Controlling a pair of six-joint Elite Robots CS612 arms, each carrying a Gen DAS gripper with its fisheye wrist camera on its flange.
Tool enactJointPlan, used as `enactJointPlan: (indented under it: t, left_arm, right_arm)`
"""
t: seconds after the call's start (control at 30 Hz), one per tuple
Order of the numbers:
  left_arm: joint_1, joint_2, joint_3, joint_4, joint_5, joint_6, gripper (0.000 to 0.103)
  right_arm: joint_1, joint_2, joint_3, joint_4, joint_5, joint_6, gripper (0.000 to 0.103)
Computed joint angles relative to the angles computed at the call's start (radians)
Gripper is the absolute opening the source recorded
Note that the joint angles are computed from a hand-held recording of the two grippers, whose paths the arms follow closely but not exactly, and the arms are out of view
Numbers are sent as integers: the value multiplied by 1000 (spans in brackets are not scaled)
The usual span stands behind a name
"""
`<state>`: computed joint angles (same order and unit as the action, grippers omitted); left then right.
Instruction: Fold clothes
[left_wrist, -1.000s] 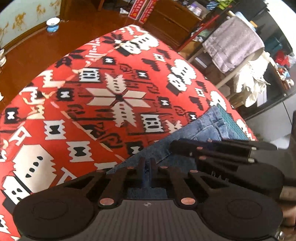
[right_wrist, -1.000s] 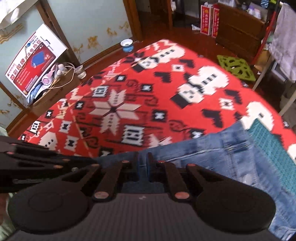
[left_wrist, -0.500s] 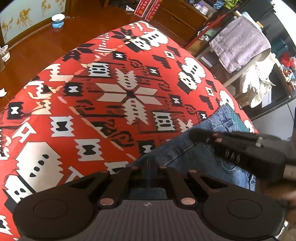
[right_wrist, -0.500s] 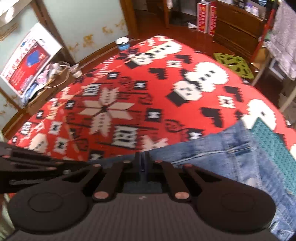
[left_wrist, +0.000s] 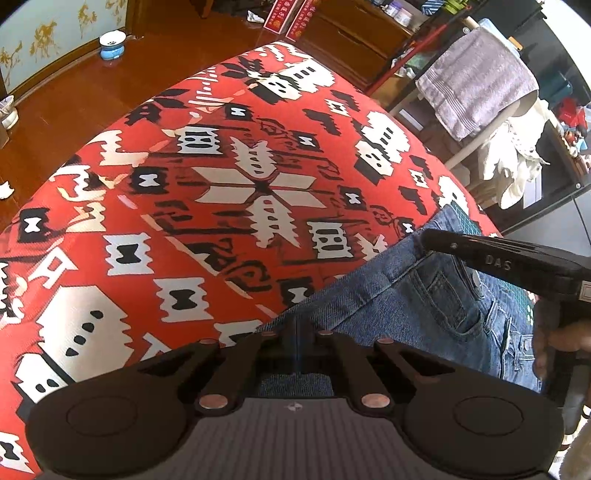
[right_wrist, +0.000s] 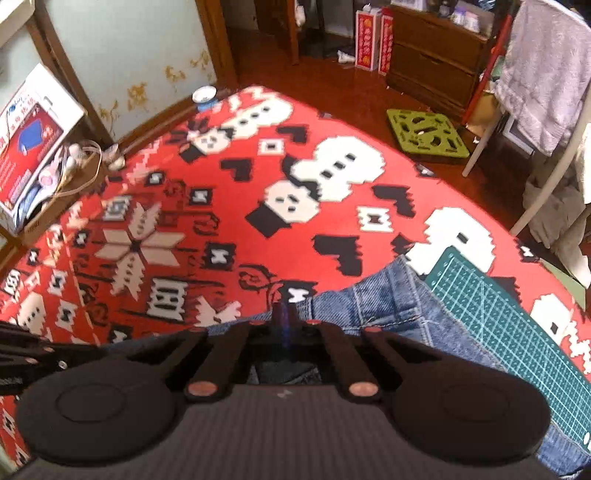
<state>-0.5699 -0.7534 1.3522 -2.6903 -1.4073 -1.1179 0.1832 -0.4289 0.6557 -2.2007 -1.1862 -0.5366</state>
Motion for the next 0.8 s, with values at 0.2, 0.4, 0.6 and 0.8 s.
enactJointPlan:
  t: [0.2,0.4,0.6,0.8]
  left_arm:
    - [-3,-4,5,5,7,-8,3]
    - [-5,-8,7,17,12,-4,3]
    - [-7,-27,22,39,12,-19,2]
    - [-15,-50,53,60,12,-18,2]
  right_arm:
    - [-5,24,-39,14,-37,42,1]
    - [-3,65,-111,30,-38,72,0]
    - [0,67,-119,17,-39,102,2]
    - [4,-41,64,2,34,-11,2]
